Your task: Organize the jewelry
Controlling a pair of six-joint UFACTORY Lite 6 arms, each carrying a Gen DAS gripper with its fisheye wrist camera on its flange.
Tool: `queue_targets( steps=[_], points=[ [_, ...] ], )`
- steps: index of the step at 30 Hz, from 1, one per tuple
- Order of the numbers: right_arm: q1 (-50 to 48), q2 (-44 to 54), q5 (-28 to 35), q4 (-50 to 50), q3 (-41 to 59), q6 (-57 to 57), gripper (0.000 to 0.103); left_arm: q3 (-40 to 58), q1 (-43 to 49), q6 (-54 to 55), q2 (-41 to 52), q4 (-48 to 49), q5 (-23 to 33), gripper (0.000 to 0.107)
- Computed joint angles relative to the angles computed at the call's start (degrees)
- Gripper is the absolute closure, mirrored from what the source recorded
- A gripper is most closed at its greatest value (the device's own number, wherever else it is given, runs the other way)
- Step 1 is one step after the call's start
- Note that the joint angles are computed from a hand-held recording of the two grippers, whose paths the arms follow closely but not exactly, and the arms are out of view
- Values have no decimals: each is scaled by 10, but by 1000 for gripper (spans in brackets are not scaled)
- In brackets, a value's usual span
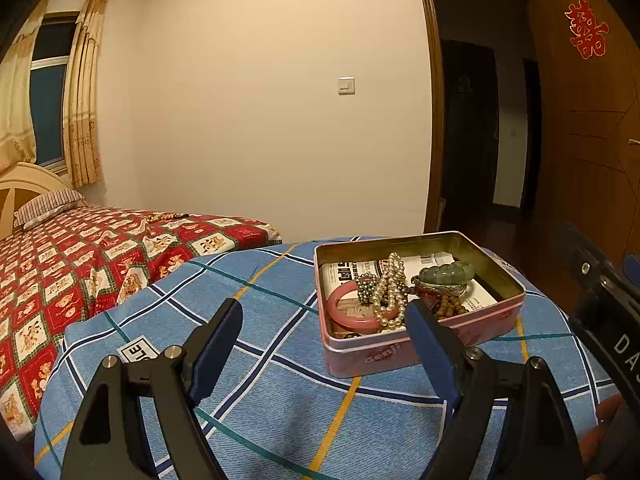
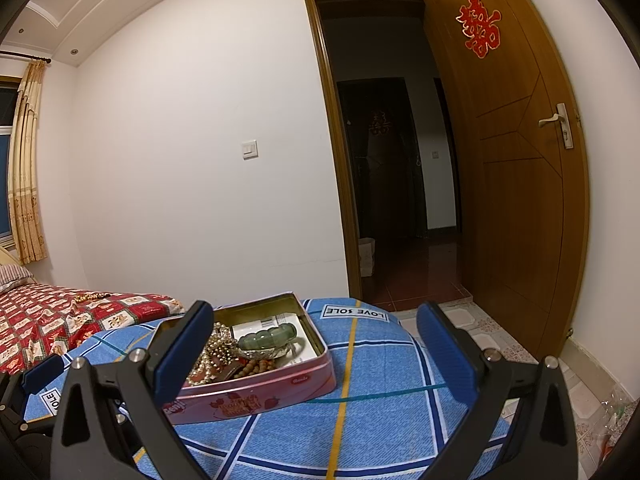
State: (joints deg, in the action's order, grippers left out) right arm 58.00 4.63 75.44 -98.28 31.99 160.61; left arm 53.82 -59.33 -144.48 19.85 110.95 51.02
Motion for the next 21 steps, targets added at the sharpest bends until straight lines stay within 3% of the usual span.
queue_targets(
  steps=[21],
  points=[
    [0, -3, 0, 3, -2, 2, 0, -5, -5, 3, -4, -12, 10, 23]
  ],
)
